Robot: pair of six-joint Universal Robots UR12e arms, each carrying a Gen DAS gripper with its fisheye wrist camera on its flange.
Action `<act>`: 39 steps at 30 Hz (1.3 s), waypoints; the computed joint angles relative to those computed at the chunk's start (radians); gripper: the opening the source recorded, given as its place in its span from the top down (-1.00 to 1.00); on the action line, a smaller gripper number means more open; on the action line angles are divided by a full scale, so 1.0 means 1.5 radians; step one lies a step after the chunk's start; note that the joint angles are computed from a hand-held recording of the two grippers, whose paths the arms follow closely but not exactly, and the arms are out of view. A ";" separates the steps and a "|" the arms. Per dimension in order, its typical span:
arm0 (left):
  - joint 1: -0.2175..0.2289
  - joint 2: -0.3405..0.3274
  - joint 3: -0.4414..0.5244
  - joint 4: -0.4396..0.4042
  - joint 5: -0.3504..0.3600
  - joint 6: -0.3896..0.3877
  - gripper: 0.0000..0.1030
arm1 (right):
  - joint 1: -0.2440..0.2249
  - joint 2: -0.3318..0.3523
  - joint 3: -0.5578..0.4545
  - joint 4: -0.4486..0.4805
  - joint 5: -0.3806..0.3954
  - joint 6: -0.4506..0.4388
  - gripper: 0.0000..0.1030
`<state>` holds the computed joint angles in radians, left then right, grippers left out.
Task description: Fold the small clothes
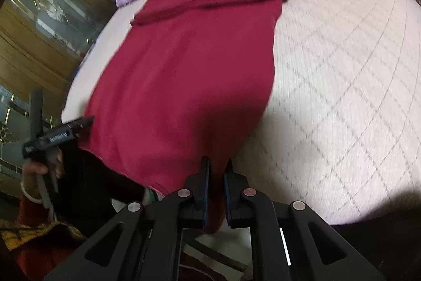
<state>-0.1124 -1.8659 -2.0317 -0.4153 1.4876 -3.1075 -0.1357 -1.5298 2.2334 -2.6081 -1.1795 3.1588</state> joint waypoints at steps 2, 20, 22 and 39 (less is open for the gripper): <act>-0.001 -0.001 0.002 -0.004 0.003 -0.001 -0.72 | -0.006 -0.001 0.003 -0.001 0.017 0.005 0.66; -0.001 -0.007 0.008 -0.007 -0.001 0.005 -0.84 | -0.018 0.003 -0.003 0.044 0.063 -0.001 0.67; 0.000 -0.008 0.009 -0.011 -0.008 0.010 -0.84 | -0.024 0.001 0.003 0.033 0.080 0.003 0.47; 0.030 0.009 0.013 -0.061 -0.123 0.032 0.91 | -0.045 0.008 0.004 0.029 0.172 -0.021 0.71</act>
